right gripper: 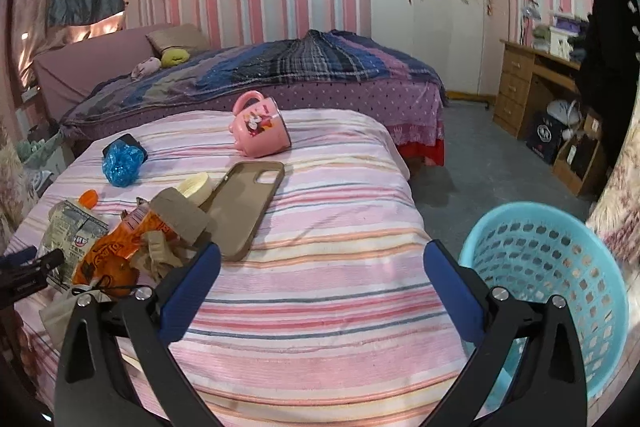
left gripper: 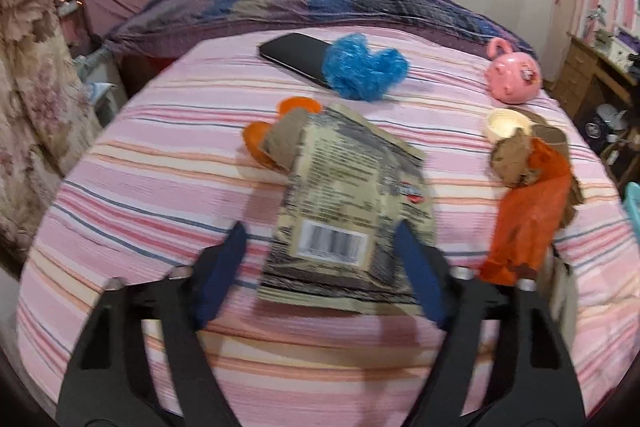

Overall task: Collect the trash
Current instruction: 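Close the left tool on the printed snack wrapper and lift it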

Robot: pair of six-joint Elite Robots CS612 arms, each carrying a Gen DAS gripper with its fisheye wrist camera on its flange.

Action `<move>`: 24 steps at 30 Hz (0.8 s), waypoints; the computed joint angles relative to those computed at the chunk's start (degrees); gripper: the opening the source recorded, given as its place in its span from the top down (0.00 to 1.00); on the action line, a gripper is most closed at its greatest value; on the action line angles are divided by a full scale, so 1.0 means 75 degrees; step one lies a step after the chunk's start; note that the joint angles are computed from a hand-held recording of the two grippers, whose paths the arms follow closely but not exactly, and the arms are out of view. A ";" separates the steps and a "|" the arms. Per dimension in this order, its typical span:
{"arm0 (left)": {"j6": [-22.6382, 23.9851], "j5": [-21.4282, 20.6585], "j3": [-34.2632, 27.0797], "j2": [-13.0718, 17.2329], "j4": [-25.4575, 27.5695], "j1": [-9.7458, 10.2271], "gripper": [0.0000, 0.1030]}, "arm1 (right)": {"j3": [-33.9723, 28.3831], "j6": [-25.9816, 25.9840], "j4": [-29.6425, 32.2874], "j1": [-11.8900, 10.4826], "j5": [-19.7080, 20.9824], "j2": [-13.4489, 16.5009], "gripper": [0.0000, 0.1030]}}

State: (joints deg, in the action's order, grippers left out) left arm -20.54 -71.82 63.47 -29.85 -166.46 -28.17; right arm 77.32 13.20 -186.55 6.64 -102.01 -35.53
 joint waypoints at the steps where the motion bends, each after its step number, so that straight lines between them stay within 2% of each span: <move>1: 0.0043 -0.0194 0.0032 -0.0018 -0.0034 0.0014 0.48 | -0.0008 0.0027 0.0053 0.0002 -0.0019 0.0002 0.04; 2: 0.0042 -0.0316 0.0058 -0.0025 -0.0109 0.0025 0.52 | -0.0001 0.0036 0.0043 -0.0004 0.0025 0.0002 0.04; 4: -0.0031 -0.0617 0.0110 -0.0053 -0.0222 0.0059 0.78 | 0.0000 0.0048 0.0024 -0.0001 0.0077 0.0008 0.04; 5: -0.0107 -0.0773 0.0109 -0.0055 -0.0234 0.0084 0.82 | 0.0013 0.0024 -0.0012 -0.0003 0.0108 0.0009 0.04; 8: -0.0218 -0.0888 0.0135 -0.0074 -0.0279 0.0101 0.85 | -0.0059 -0.0227 -0.0100 0.0096 -0.0335 0.0075 0.04; 11: -0.0143 -0.0886 0.0158 -0.0084 -0.0378 0.0081 0.88 | -0.0071 -0.0409 -0.0171 0.0137 -0.0514 0.0096 0.04; 15: -0.0050 -0.0667 0.0253 -0.0135 -0.0630 0.0030 0.92 | -0.0087 -0.0331 -0.0024 0.0139 -0.0483 0.0094 0.04; 18: 0.0085 -0.0372 0.0385 -0.0202 -0.0946 -0.0022 0.94 | -0.0091 -0.0328 0.0028 0.0114 -0.0242 0.0104 0.04; 24: 0.0382 0.0085 0.0607 -0.0306 -0.1456 -0.0095 0.97 | -0.0115 -0.0512 -0.0211 0.0210 -0.0404 0.0166 0.04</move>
State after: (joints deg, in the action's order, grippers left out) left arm -17.67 -71.19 68.02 -32.14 -177.38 -28.88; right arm 76.45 9.36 -188.13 8.22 -105.04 -34.29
